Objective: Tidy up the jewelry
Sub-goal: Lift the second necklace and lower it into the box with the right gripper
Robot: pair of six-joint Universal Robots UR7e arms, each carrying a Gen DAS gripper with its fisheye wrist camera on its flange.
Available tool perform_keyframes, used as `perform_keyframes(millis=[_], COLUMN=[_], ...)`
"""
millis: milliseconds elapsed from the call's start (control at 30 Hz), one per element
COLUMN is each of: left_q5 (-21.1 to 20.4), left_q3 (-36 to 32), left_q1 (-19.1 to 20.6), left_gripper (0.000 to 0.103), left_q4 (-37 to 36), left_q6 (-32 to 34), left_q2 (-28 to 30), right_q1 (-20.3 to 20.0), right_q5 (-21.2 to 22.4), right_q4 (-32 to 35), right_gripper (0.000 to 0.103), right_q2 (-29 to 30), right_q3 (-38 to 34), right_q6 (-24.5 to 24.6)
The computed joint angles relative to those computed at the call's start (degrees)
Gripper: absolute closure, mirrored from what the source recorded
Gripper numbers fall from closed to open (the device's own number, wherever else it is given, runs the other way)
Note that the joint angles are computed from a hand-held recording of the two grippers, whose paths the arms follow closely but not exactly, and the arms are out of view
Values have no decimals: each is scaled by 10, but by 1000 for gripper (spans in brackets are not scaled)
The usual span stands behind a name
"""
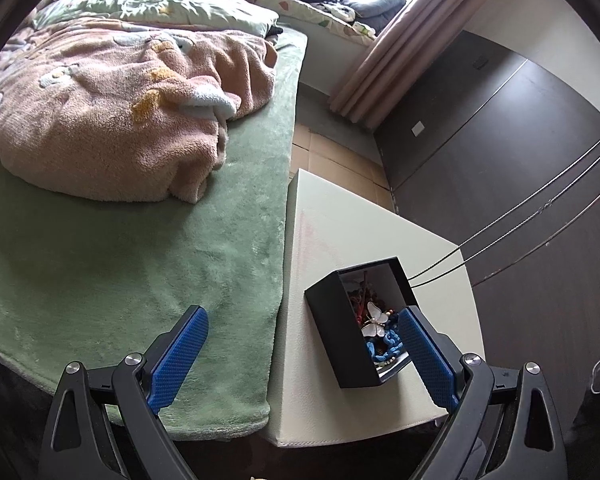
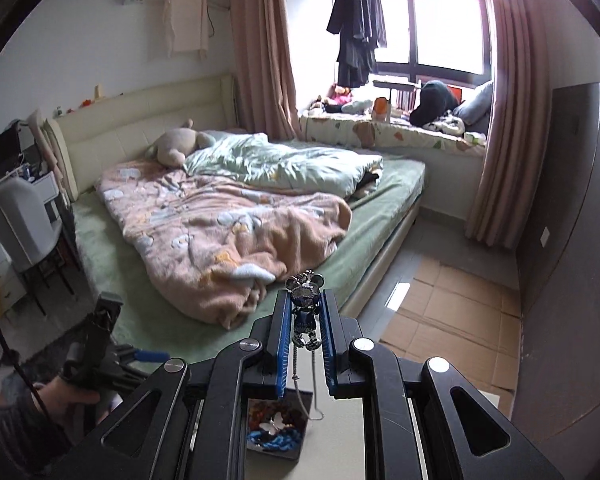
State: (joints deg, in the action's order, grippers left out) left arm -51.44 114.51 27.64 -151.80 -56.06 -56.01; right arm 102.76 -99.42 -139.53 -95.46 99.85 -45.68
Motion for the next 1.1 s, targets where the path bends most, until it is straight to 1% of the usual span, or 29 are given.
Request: perform_keyframes(millis=[133, 267, 433, 533, 767, 1100], left_q5=[2, 2, 2, 2, 7, 1], left_q3=[5, 9, 14, 15, 22, 25], left_q1=[-4, -6, -9, -10, -10, -3], left_gripper=[7, 7, 7, 7, 7, 7], left_q4=[-4, -7, -13, -12, -6, -11], left_q6=[-3, -3, -2, -2, -7, -11], left_q2=[-6, -10, -13, -14, -23, -20], right_q1=[30, 49, 61, 53, 14, -42], right_q5=[5, 17, 5, -9, -24, -53], right_q4=[-34, -56, -66, -73, -85, -71], right_gripper=[88, 88, 88, 88, 88, 88], right_q2=[-7, -23, -23, -15, 7, 34], right_q3=[-1, 8, 24, 41, 66, 102], right_q6=[13, 22, 21, 17, 25, 37])
